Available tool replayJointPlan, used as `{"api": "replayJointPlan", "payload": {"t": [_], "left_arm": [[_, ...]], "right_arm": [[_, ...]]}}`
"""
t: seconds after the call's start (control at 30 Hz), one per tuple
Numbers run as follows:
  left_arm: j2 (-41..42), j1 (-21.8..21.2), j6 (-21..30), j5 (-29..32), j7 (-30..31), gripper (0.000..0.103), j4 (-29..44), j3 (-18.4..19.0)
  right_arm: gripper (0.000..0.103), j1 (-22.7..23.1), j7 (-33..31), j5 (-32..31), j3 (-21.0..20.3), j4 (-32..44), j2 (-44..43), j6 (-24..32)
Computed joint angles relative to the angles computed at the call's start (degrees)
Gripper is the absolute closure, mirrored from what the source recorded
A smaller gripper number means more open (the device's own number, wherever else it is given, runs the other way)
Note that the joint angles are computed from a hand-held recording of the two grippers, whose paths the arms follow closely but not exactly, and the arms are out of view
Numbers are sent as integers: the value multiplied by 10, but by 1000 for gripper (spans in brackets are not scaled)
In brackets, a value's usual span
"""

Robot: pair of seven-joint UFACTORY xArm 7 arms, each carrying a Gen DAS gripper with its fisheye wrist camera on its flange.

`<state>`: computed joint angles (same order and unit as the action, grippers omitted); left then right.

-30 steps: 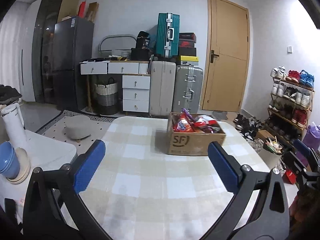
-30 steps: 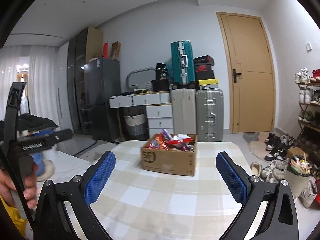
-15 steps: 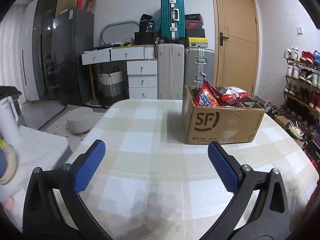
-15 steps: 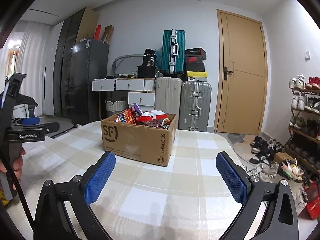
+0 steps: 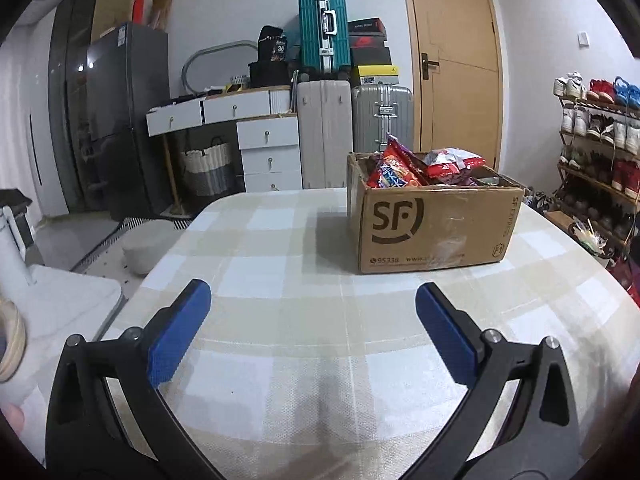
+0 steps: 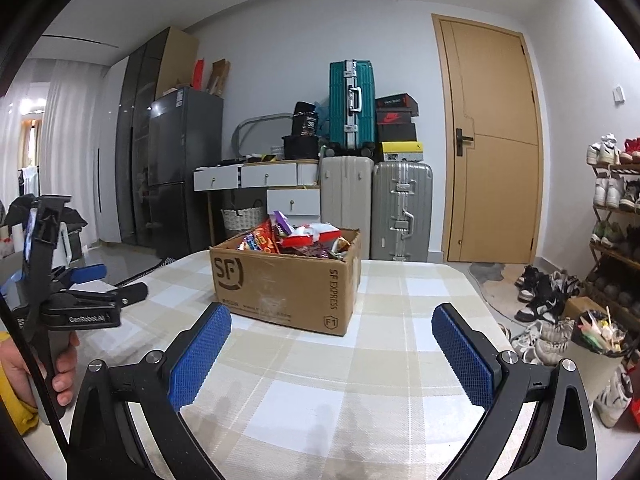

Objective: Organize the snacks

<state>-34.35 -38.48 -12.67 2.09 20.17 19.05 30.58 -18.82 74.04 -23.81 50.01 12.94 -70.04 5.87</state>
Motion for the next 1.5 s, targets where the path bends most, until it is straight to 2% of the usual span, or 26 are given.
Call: {"api": "replayJointPlan", "payload": {"t": [0.13,0.3,0.43,0.5,0.63,1.5], "left_arm": [[15,-1,-28,2,-16,1,-1,1],[7,38,-2,8,-42,1,0,-32],[21,38,-5,1,-47,1,8,-34],[-3,63,5,1,-49,1,-5,-55],[-5,74,5,-2,-46,1,-9,-66],[-34,39,34,-35,0,1,-8,-34]], "right_arm": [[1,5,6,2,3,-5,-11,-1],[1,6,12,4,-1,-8,-14,-4],[1,7,9,2,-3,-8,-5,-8],[1,5,6,2,-3,-5,-3,-9],[1,2,4,5,-3,-5,3,-12],[1,-6,-6,12,-2,3,28,-15]]}}
